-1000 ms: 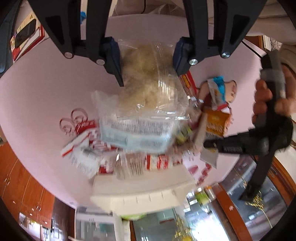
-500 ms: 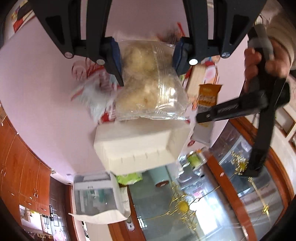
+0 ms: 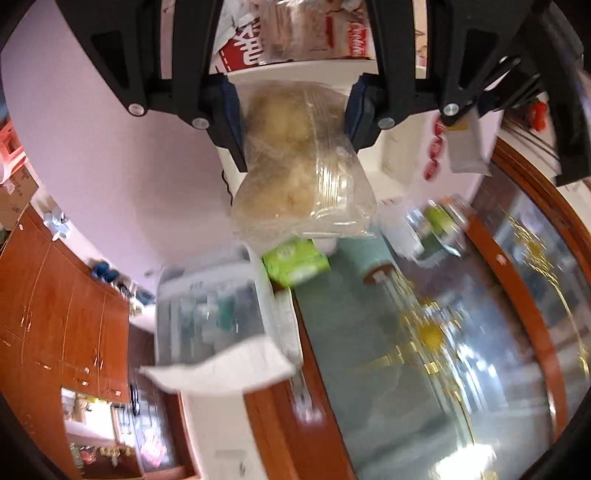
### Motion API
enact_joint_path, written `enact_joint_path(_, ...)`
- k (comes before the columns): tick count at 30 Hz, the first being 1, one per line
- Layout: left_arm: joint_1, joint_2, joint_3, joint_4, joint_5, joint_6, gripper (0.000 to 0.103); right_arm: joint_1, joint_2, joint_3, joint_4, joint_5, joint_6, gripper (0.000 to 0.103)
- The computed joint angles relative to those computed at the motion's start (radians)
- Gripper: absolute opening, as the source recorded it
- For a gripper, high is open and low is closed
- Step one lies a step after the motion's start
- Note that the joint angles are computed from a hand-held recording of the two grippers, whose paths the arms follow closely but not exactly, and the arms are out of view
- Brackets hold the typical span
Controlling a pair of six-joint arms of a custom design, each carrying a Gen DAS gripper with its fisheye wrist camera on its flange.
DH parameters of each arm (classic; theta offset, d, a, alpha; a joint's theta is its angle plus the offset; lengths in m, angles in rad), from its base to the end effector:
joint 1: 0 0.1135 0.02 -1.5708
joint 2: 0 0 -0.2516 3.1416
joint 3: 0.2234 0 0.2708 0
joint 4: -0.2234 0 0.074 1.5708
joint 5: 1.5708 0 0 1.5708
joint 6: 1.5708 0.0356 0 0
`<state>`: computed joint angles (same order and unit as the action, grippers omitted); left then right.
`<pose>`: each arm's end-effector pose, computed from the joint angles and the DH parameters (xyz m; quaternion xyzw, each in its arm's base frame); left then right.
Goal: Organize snacks
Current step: 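Carry both snacks over the white tray and open both grippers to drop them, then return both grippers to the snack pile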
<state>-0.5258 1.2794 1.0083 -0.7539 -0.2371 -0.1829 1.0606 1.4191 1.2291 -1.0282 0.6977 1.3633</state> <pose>0.2417 -0.1306 0.2488 0.1317 0.9477 0.0140 0.2905 0.1604 0.2398 0.2762 0.1988 0.9056 0.0361 0.3730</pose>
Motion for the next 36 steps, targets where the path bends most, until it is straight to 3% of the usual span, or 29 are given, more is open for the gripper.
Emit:
enact_joint_path(1,0.001,0.026,-0.001,0.0,-0.004,0.002,0.066,-0.048,0.023,-0.017,0.054,-0.064,-0.064,0.048)
enact_joint_path(3,-0.007,0.048,-0.017,0.005,-0.04,-0.015,0.1,-0.098,0.078,-0.035,0.112,-0.143,-0.14,0.048)
enact_joint_path(7,-0.006,0.027,-0.07,0.034,-0.089,-0.024,0.1,-0.094,0.135,-0.075,0.153,-0.166,-0.157,0.053)
enact_joint_path(9,0.005,0.003,-0.087,0.033,-0.082,-0.035,0.1,-0.071,0.117,-0.105,0.17,-0.146,-0.124,0.062)
enact_joint_path(14,0.03,-0.089,-0.135,0.021,-0.053,-0.072,0.1,-0.009,0.061,-0.121,0.138,-0.081,-0.062,0.068)
enact_joint_path(28,-0.121,-0.282,-0.189,-0.114,-0.175,-0.185,0.1,0.256,-0.031,-0.093,-0.052,0.075,0.176,0.069)
enact_joint_path(36,-0.273,-0.356,-0.236,-0.226,-0.254,-0.332,0.1,0.426,-0.039,-0.118,-0.194,0.132,0.367,0.069)
